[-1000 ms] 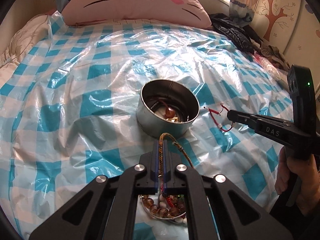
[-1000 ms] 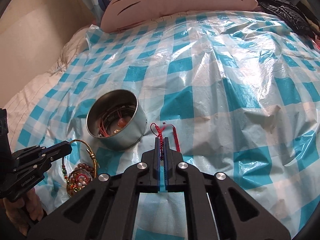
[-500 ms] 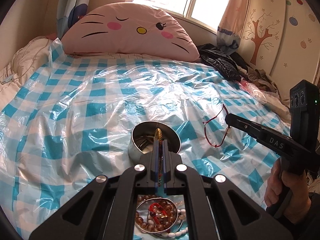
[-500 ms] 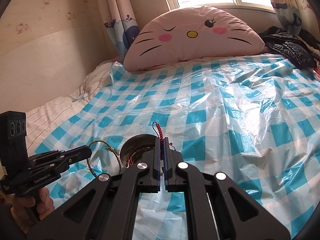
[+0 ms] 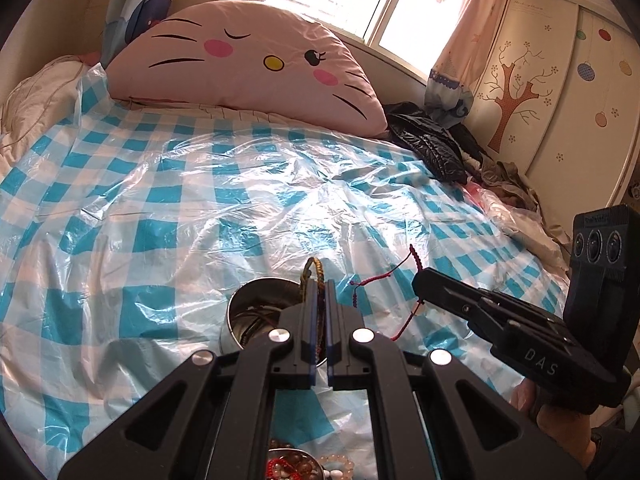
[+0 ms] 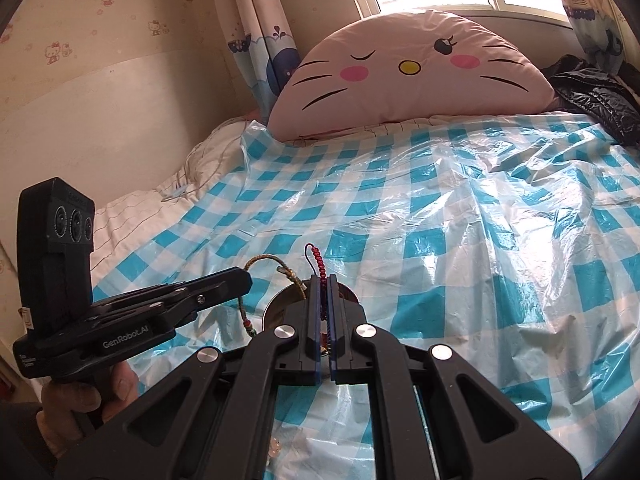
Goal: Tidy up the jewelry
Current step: 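Carry both held bracelets over the silver tin with both grippers, then open both grippers to drop the bracelets into the tin, then move the left gripper toward the amber bead and silver bangle pile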
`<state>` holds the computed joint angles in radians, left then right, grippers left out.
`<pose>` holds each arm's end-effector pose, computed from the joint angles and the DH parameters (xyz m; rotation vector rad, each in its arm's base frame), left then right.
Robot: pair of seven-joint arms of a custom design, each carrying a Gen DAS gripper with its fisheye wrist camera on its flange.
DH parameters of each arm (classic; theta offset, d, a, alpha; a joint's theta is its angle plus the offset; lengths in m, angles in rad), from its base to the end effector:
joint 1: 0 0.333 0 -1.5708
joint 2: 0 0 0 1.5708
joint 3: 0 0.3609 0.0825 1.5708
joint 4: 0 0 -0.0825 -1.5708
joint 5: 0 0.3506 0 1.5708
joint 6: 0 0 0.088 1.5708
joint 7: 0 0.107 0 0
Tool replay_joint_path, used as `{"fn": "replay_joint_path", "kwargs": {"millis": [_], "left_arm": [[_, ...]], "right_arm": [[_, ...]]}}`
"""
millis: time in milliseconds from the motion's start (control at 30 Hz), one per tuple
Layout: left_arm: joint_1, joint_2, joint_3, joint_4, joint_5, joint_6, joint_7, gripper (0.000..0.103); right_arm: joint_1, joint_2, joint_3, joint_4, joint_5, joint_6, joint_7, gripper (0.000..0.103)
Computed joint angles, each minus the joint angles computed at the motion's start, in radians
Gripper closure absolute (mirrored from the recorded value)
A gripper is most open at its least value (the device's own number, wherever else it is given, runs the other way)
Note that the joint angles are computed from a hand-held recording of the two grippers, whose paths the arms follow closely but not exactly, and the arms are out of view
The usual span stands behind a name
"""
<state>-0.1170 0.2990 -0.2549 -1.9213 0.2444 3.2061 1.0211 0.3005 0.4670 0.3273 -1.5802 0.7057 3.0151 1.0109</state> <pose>0.6038 -0.2372 0.5264 -1.7419 1.7831 -1.2644 0.6325 0.3342 0.5331 -1.7692 1.1509 -0.2606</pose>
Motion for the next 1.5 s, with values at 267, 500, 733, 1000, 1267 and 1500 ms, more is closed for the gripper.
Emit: {"fn": "replay_joint_path", "kwargs": {"millis": [267, 500, 733, 1000, 1267, 1500], "left_arm": [[-0.098, 0.071, 0.110, 0.145, 0.037, -0.299, -0.070, 0.099], [-0.157, 0.020, 0.245, 0.090, 0.209, -0.278, -0.351, 0.058], [-0.172, -0.007, 0.294, 0.083, 0.415, -0.288, -0.565, 0.038], [-0.186, -0.009, 0.255, 0.138, 0.640, -0.468, -0.635, 0.019], [-0.174, -0.046, 0.190, 0.121, 0.794, -0.586, -0.695, 0.011], [-0.153, -0.072, 0.157, 0.090, 0.812, -0.606, -0.720, 0.010]], "right_arm": [[0.045, 0.075, -0.049, 0.120, -0.082, -0.068, 0.037, 0.100], [0.118, 0.192, -0.134, 0.311, -0.229, -0.225, 0.143, 0.100], [0.139, 0.225, -0.166, 0.351, -0.312, -0.304, 0.227, 0.064], [0.143, 0.146, -0.206, 0.230, -0.338, -0.251, 0.309, 0.053], [0.145, 0.023, -0.225, 0.036, -0.372, -0.153, 0.406, 0.040], [0.153, -0.042, -0.242, -0.078, -0.415, -0.111, 0.467, 0.036]]}}
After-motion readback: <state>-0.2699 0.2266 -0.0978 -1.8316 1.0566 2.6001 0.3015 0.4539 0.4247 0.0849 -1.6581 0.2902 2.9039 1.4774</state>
